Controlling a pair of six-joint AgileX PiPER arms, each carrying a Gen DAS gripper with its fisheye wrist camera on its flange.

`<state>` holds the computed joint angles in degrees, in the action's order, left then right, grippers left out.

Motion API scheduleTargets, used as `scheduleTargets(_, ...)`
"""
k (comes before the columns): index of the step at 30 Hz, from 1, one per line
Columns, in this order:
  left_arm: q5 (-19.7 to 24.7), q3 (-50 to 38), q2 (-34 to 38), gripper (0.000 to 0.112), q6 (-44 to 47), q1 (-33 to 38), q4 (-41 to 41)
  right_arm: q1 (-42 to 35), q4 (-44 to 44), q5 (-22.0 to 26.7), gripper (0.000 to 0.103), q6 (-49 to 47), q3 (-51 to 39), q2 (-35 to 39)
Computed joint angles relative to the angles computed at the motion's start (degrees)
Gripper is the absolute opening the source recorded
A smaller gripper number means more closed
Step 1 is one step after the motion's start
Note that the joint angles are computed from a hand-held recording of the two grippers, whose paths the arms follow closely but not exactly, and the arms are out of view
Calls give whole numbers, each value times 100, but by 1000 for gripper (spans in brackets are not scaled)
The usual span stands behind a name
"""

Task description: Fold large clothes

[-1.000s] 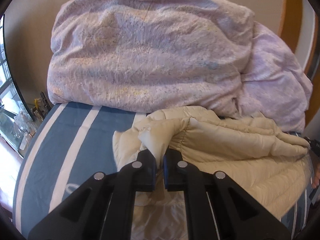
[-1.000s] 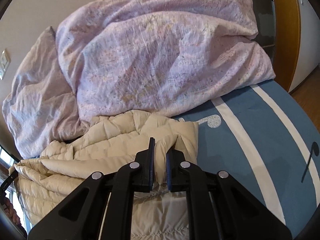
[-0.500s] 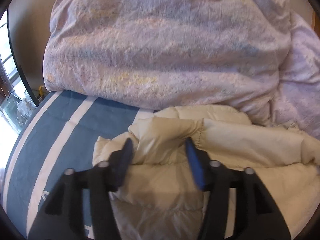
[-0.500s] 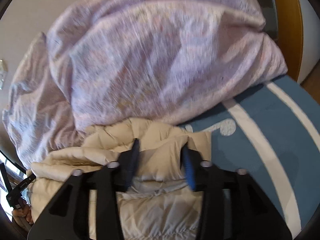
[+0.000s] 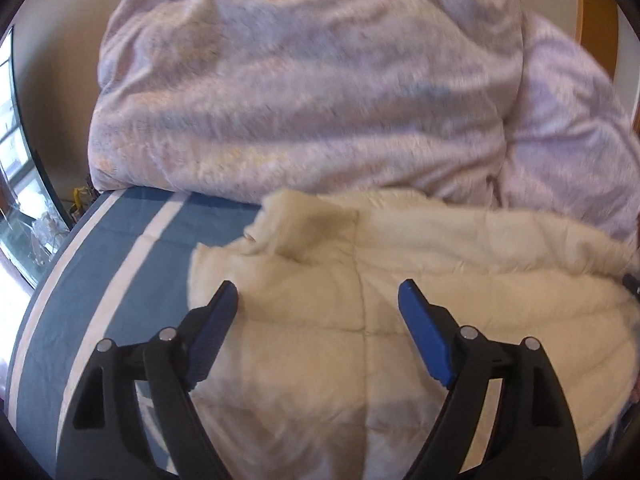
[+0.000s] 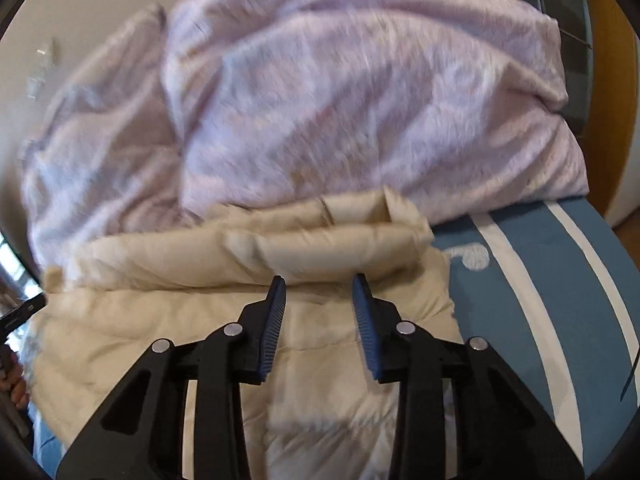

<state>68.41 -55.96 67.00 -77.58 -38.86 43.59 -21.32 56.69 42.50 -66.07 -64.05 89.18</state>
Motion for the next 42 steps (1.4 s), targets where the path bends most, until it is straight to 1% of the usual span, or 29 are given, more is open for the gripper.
scheduleTargets(2,68,-62,389,82,-31,11,181,221,-312,-441,36,421,-40,123)
scheduleTargets(6,-231,-67,707,83,-15,337,197,467,-789,-987,36,1076,-130,329)
scheduleTargets(10,-507,-14,839,86,-42,545,196,722,-1205,-1477,37,1437,-21,382)
scheduleTargets(16,-872,120,863,92,-48,817,120,863,-1386,-1700,39,1580,3,528)
scheduleTargets(20,-1197,201,848,96,79,1109,-99,881,-1595,-1574,40,1799,-157,661)
scheduleTargets(26,-1621,328,812,99,380,1526,-429,708,-1431,-1193,40,1719,-518,969)
scheduleTargets(29,-1657,329,819,100,438,1588,-496,596,-1394,-1043,40,1665,-773,1187)
scheduleTargets(32,-1697,324,831,101,462,1635,-544,561,-1360,-992,41,1629,-903,1322)
scheduleTargets(42,-1669,263,878,101,587,1744,-634,435,-1231,-791,41,1553,-1220,1588)
